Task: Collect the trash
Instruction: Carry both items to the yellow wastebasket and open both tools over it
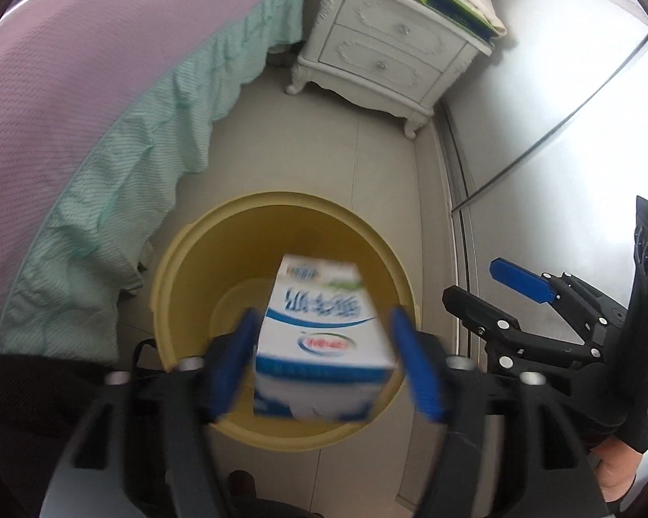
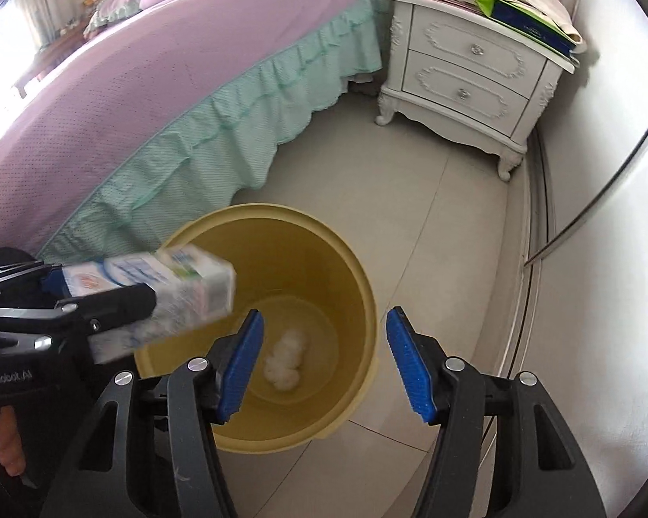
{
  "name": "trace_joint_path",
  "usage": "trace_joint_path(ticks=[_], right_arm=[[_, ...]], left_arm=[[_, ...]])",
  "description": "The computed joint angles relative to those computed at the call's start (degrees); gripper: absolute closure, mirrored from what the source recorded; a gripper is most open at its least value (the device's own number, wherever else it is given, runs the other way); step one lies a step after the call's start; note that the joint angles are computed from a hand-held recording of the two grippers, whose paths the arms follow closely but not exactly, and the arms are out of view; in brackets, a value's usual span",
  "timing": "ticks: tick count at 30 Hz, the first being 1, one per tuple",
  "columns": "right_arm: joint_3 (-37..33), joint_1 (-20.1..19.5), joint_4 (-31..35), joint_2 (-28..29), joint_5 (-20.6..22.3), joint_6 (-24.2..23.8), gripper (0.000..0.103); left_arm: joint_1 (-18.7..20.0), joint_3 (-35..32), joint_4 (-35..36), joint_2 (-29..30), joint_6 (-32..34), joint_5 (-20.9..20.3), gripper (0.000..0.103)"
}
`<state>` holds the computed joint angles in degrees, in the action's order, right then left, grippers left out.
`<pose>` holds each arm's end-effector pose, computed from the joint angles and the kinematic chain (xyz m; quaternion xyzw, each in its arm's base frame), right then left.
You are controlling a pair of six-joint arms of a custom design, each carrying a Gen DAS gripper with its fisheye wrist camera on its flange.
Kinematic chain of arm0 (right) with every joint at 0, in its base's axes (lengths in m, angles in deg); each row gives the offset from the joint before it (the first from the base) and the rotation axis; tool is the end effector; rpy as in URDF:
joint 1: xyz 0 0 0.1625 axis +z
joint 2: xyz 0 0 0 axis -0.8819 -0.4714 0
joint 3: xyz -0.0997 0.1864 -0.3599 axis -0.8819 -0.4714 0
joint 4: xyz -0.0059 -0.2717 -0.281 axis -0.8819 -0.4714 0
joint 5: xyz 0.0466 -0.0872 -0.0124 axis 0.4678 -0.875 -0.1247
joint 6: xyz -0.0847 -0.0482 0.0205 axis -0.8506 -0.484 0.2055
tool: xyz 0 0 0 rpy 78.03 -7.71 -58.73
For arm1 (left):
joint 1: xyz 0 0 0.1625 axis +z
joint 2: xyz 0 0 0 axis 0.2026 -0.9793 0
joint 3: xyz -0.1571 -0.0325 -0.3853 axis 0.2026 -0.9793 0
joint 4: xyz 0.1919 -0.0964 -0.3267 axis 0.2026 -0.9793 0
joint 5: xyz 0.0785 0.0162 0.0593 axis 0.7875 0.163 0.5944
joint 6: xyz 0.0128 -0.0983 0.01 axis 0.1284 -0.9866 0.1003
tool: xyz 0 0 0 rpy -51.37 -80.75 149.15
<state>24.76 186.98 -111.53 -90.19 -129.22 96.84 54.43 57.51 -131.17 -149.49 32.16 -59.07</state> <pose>0.4022 -0.4753 -0.0123 0.0871 -0.8973 0.2349 0.3635 -0.0436 -0.5268 0.3399 0.2132 0.9535 -0.0937 0.1916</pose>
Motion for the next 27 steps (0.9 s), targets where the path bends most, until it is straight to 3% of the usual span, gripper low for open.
trace_joint_path(ticks=[1, 3, 15, 27], right_arm=[[0.19, -0.15, -0.1, -0.21, 0.08, -0.12, 0.044], [0.58, -0.33, -0.2, -0.51, 0.3, -0.27, 0.044], [-1.31, 0.09, -0.18, 0.72, 6.37, -3.46, 0.045], [-2.83, 1.83, 1.86, 1.2, 5.56, -3.08, 0.045]], left_arm=[[-0.31, 0.41, -1.06, -0.05, 0.26, 0.79, 0.018], [-0.43, 0.35, -1.61, 0.17, 1.04, 0.79, 0.016], [0.58, -0.89, 0.13, -1.03, -0.12, 3.46, 0.016], [0.21, -0.12, -1.02, -3.2, 1.08, 3.29, 0.016]])
